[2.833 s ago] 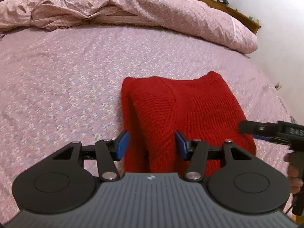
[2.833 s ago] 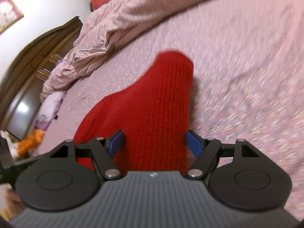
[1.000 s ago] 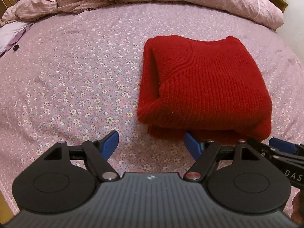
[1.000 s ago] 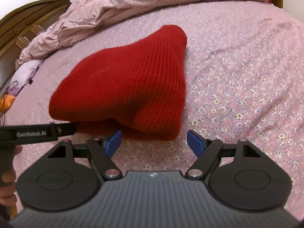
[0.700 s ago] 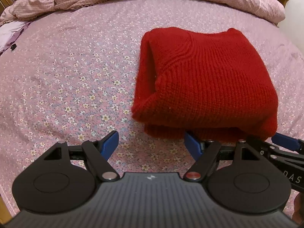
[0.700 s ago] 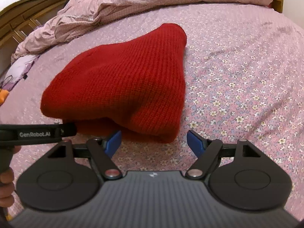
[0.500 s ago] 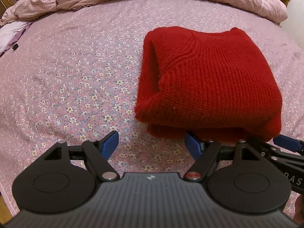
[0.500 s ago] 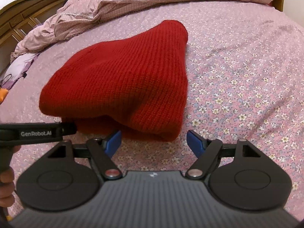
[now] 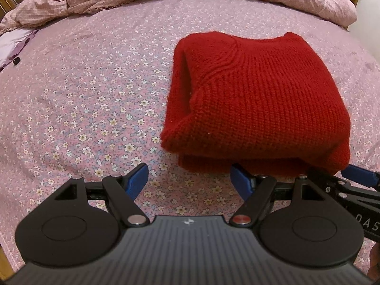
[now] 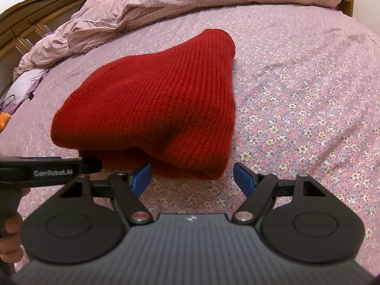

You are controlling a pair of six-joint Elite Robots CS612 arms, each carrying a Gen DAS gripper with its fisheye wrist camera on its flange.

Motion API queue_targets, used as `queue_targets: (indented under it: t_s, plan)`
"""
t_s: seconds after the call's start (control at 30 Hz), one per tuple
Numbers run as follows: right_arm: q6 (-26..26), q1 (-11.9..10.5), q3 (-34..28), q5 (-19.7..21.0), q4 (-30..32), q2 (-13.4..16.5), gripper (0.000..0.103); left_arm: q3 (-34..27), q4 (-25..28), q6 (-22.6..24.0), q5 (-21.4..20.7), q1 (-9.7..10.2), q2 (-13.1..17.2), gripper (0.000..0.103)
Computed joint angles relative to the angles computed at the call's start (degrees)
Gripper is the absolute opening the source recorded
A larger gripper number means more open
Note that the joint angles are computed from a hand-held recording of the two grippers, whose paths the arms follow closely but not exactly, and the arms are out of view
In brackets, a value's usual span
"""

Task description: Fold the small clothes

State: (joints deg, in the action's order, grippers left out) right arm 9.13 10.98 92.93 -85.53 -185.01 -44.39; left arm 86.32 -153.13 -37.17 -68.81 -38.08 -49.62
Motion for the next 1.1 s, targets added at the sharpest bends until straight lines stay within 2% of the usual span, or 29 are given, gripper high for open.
queue_targets:
  t_s: [0.33, 1.1]
  plan:
    - [0.56, 0.13, 0.05, -0.28, 0.01, 0.13, 0.077, 0.62, -2.11, 0.31, -1.63, -0.10, 0.07, 0.080]
    - [1.60, 0.12, 0.52, 0.39, -0.79, 0.09, 0.077, 0.70, -1.91, -0.47, -2.08, -0.02, 0.23, 0.080]
